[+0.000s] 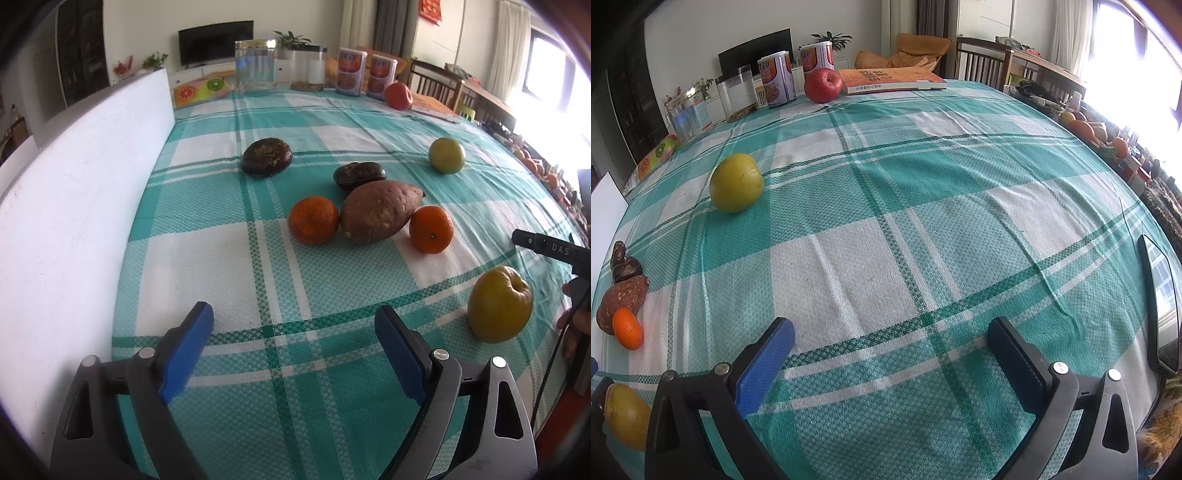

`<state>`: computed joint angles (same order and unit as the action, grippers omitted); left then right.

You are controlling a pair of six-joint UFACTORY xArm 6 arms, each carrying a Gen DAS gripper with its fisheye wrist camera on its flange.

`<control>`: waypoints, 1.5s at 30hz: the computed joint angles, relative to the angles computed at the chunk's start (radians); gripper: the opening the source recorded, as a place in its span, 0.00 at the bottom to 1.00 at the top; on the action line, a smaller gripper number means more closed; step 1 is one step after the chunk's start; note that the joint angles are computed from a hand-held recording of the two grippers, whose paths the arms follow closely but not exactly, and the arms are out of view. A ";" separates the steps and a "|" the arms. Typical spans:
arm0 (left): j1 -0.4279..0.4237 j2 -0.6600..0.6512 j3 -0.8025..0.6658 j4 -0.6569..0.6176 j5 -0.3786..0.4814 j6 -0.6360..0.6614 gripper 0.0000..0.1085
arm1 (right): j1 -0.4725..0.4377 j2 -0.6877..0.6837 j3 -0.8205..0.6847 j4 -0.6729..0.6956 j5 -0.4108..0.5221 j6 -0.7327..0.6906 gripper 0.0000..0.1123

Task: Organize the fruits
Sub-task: 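Withdraw both open tools from the box back over the table, then grasp a mandarin with the left tool while the right tool grasps a yellow-green apple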

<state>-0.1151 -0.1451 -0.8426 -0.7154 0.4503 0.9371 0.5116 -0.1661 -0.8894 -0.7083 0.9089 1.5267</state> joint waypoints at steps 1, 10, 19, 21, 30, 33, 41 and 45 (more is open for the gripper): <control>0.001 0.000 0.000 -0.002 0.001 0.002 0.83 | 0.000 0.000 0.000 0.000 0.000 0.000 0.92; 0.010 0.000 -0.005 -0.040 0.022 0.028 0.83 | 0.001 0.000 0.000 0.000 0.002 0.001 0.92; 0.033 0.004 -0.022 -0.117 0.077 0.072 0.83 | 0.000 0.001 -0.002 0.000 0.003 0.000 0.92; 0.030 0.008 -0.026 -0.106 0.076 0.065 0.83 | 0.000 0.001 -0.002 0.000 0.003 0.000 0.92; -0.030 0.135 -0.162 0.126 0.056 -0.085 0.81 | 0.001 0.001 -0.002 0.000 0.003 0.000 0.92; -0.049 0.150 -0.172 0.057 0.031 -0.004 0.59 | 0.001 0.002 -0.002 0.000 0.004 -0.001 0.92; -0.015 0.143 -0.180 -0.004 0.081 0.048 0.25 | 0.001 0.001 -0.003 0.000 0.006 0.000 0.92; -0.006 0.099 -0.147 0.053 0.115 0.030 0.29 | 0.002 0.002 -0.003 0.000 0.006 0.000 0.92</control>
<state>-0.1208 -0.0462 -0.9894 -0.6623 0.5653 0.9675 0.5133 -0.1641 -0.8927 -0.7082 0.9152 1.5267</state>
